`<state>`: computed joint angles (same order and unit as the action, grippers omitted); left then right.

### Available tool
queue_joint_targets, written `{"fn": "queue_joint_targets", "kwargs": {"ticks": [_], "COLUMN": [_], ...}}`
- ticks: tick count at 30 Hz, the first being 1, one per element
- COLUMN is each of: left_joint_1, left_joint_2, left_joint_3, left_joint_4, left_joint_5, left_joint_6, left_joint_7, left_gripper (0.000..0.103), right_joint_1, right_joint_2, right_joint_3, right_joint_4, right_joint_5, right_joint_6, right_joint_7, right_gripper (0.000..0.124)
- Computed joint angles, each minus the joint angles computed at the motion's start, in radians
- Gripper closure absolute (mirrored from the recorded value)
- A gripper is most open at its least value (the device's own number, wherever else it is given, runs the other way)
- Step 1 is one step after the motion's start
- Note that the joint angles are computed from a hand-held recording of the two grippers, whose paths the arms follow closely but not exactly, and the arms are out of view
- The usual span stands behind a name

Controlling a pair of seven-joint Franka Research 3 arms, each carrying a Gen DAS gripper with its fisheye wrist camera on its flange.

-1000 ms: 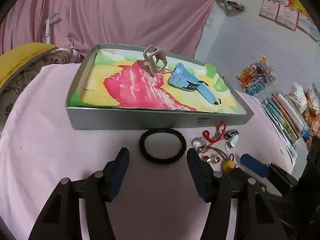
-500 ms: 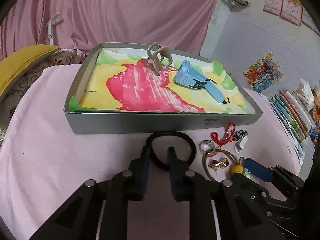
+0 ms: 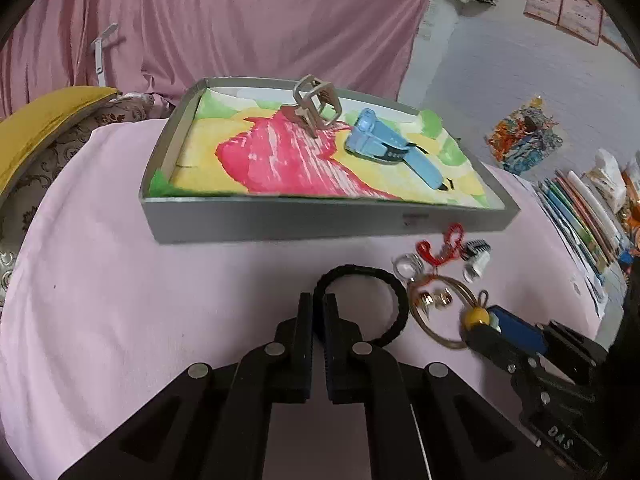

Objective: Organize jewelry
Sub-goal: 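Lift the hair tie with the left tool while the right tool grasps the pacifier charm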

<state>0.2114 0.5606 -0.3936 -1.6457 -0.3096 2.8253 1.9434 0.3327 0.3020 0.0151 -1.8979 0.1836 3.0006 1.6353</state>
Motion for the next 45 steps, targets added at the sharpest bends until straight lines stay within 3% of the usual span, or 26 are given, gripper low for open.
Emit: {"fn": "queue_joint_targets", "kwargs": {"ticks": [6,9,14,16,19,24,29,32,35,41,45], "left_joint_1": [0.051,0.103,0.208,0.253,0.318,0.368,0.316,0.244,0.147,-0.032,-0.130], "left_joint_2": [-0.036,-0.052,-0.058,-0.050,-0.018,0.051,0.101,0.137,0.174,0.266,0.348], "left_joint_3": [-0.055,-0.123,-0.266,-0.328,-0.417,-0.511,-0.486,-0.428,-0.335,-0.145,-0.025], "left_joint_4": [-0.073,-0.120,-0.176,-0.183,-0.174,-0.136,-0.057,0.030,0.147,0.390,0.563], "left_joint_5": [-0.064,-0.129,-0.193,-0.190,-0.172,-0.105,-0.027,0.017,0.046,0.084,0.113], "left_joint_6": [0.035,0.096,0.223,0.272,0.330,0.432,0.498,0.528,0.528,0.484,0.427], "left_joint_7": [0.066,0.140,0.251,0.269,0.283,0.272,0.228,0.199,0.166,0.068,-0.014], "left_gripper": [0.099,0.099,0.099,0.099,0.099,0.099,0.099,0.099,0.099,0.098,0.098], "right_joint_1": [-0.033,-0.028,0.136,0.162,0.124,0.053,0.010,0.001,-0.007,0.143,0.174], "right_joint_2": [-0.026,-0.046,-0.070,-0.071,-0.068,-0.048,-0.001,0.050,0.120,0.297,0.426], "right_joint_3": [0.044,0.045,-0.132,-0.157,-0.117,-0.042,0.000,0.003,0.001,-0.211,-0.310], "right_joint_4": [-0.051,-0.091,-0.137,-0.139,-0.127,-0.086,0.003,0.090,0.207,0.485,0.673], "right_joint_5": [0.058,0.072,0.014,0.027,0.052,0.090,0.134,0.156,0.173,0.279,0.259], "right_joint_6": [0.065,0.143,0.265,0.305,0.345,0.420,0.437,0.440,0.430,0.341,0.245], "right_joint_7": [-0.064,-0.084,-0.030,-0.053,-0.087,-0.128,-0.180,-0.205,-0.216,-0.237,-0.159], "right_gripper": [0.102,0.102,0.102,0.102,0.102,0.102,0.102,0.102,0.102,0.102,0.102]}}
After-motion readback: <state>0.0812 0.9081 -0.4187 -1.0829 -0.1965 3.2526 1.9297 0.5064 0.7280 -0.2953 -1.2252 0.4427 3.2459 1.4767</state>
